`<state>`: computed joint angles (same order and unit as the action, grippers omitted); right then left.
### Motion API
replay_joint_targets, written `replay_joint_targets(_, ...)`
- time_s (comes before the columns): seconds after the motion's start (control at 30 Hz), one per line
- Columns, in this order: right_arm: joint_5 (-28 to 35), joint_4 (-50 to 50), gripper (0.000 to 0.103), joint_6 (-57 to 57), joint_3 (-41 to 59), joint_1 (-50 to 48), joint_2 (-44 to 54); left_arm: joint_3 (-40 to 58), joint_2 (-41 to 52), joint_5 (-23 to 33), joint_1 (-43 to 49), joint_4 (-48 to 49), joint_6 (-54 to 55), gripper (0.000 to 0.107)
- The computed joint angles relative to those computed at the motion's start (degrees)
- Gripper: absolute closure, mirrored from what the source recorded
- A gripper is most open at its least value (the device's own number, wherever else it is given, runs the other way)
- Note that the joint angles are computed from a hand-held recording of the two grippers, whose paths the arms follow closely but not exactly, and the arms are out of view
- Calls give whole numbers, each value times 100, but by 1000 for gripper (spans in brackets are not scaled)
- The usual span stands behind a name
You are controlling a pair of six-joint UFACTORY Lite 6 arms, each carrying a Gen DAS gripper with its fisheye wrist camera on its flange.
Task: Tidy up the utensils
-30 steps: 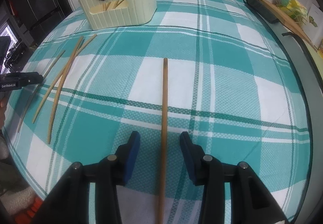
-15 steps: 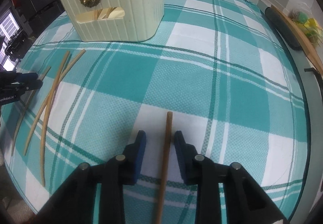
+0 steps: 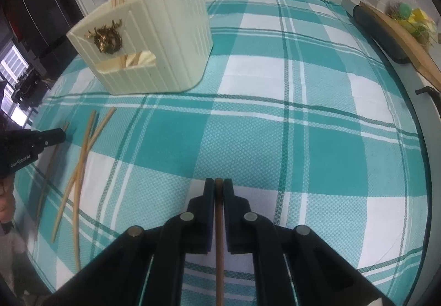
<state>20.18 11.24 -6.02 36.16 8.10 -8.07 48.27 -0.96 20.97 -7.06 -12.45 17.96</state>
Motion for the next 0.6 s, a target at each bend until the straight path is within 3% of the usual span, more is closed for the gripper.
replay_joint_targets(0.27,1241,288,97,-365,-74,-180,-2355,-273,-2555,1368,731,-1228,1301,103)
replay_joint_targets(0.43,2213,115,97,-263,224,-158,-3712,-150,-3545,2352,1535,-2009,2092,103)
replay_joint_targets(0.6,2631,-1069,97,1053,572,819,-4511,-111,-4046,2979,2045,-2505,2419,103)
